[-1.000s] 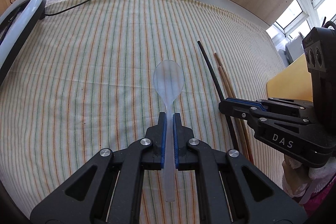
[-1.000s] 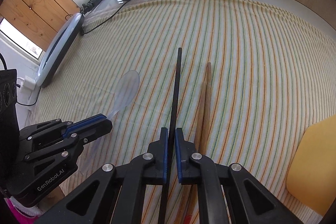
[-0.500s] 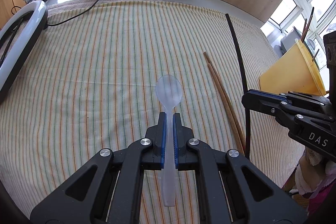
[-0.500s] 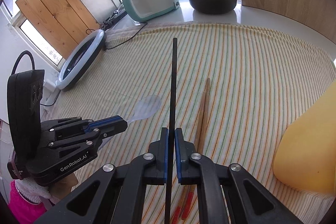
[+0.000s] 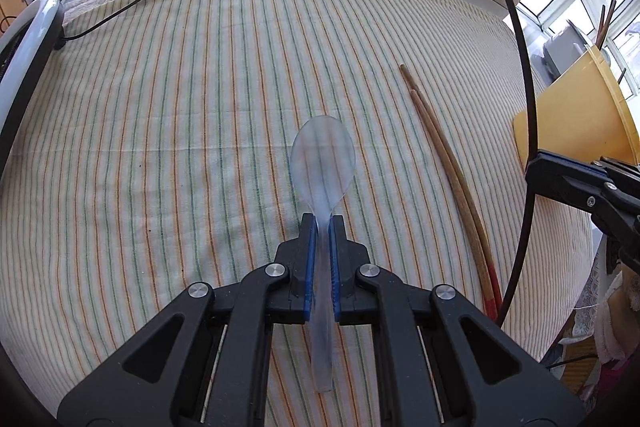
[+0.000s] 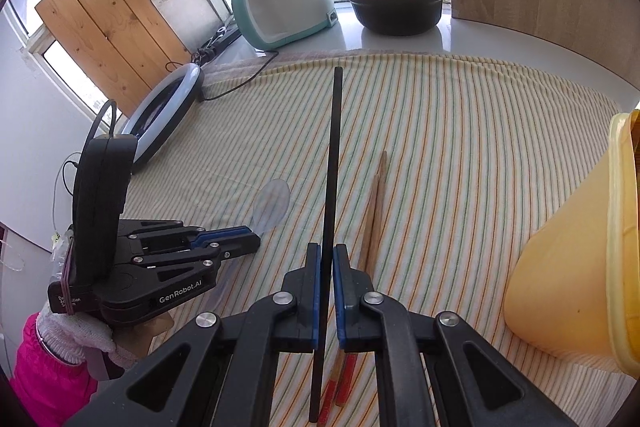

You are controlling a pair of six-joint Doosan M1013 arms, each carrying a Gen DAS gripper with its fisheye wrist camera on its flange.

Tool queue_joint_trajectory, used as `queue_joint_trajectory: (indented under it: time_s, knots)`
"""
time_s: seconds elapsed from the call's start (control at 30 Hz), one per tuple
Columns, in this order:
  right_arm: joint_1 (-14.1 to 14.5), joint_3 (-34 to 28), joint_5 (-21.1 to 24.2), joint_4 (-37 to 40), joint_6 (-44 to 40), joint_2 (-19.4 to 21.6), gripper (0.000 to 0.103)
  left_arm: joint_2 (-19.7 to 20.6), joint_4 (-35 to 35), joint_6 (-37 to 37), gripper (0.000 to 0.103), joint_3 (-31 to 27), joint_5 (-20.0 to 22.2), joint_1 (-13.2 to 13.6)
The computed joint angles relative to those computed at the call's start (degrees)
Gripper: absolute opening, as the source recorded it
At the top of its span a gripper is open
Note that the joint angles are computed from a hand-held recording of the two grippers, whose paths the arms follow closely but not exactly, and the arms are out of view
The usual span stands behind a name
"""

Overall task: Organize utensils
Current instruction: 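Lift the clear spoon with the left gripper while the right gripper lifts the black chopstick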

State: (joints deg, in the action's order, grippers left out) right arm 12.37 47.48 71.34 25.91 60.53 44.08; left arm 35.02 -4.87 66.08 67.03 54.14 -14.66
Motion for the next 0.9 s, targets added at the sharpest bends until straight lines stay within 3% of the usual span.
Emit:
queue_joint_trajectory:
  time_s: [0.13,0.37,0.63,0.9]
  knots:
    - [0.0,0.4,-0.4,0.0,-0.5,-0.3,0.004,0.5,1.4,0.1,0.004,-0.8,0.0,-0.2]
    - [-0.6,2.0,-2.3,2.3,-3.3,-2.2,0.003,-2.3,1.3,-3.4,0.003,2.5,-6.4,0.0]
    - [-2.3,6.9,-7.5,8.0,-10.6,-6.4,0.003,-5.7,4.1,-4.9,0.003,3.9,-11.7,-0.6]
    - [-3.0,10.2,-13.2,10.4,-15.2,-9.7,0.003,-6.5,8.8,-5.8,0.000,2.1,-13.9,-2.4]
